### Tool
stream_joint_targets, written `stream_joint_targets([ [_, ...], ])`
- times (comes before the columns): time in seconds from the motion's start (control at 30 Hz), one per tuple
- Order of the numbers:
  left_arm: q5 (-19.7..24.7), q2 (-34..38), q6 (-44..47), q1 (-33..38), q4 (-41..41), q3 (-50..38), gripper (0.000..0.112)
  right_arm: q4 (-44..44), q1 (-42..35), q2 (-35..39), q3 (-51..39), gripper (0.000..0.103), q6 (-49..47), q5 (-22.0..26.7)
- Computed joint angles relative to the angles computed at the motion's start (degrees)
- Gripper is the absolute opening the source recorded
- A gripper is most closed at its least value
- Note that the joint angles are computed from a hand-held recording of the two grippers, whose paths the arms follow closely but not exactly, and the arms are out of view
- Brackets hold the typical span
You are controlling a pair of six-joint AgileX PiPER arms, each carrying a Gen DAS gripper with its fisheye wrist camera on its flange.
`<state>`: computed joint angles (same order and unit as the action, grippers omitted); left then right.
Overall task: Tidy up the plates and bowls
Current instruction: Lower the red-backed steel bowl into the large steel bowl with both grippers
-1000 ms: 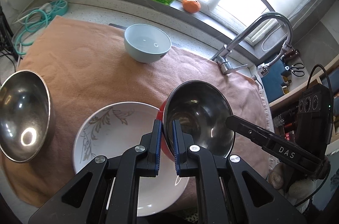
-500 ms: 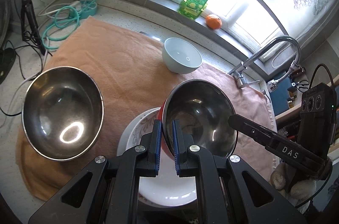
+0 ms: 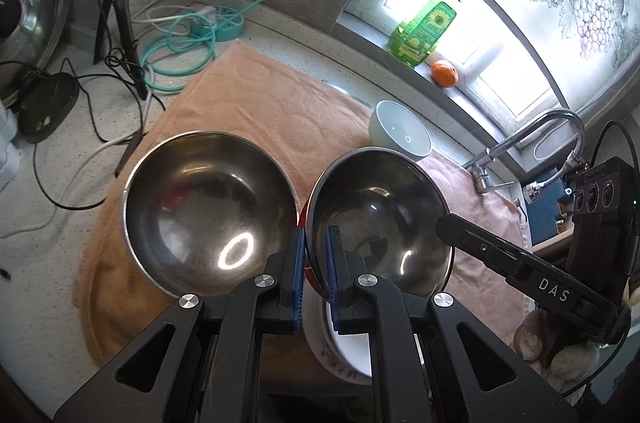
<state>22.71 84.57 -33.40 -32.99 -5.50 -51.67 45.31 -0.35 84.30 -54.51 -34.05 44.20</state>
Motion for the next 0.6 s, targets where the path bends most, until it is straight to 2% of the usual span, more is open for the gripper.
stream_joint_targets([
  [0.23,0.02,-3.40,5.97,5.72,-3.86,4.02,0.009,-1.19,7.28,3.32,-2.73,0.007,3.84,-3.38],
  [0.6,0.11,-4.15,16.82,13.67,-10.69,6.64,0.009,-4.18,15.75,9.80,-7.65,0.007,9.28,-7.64],
])
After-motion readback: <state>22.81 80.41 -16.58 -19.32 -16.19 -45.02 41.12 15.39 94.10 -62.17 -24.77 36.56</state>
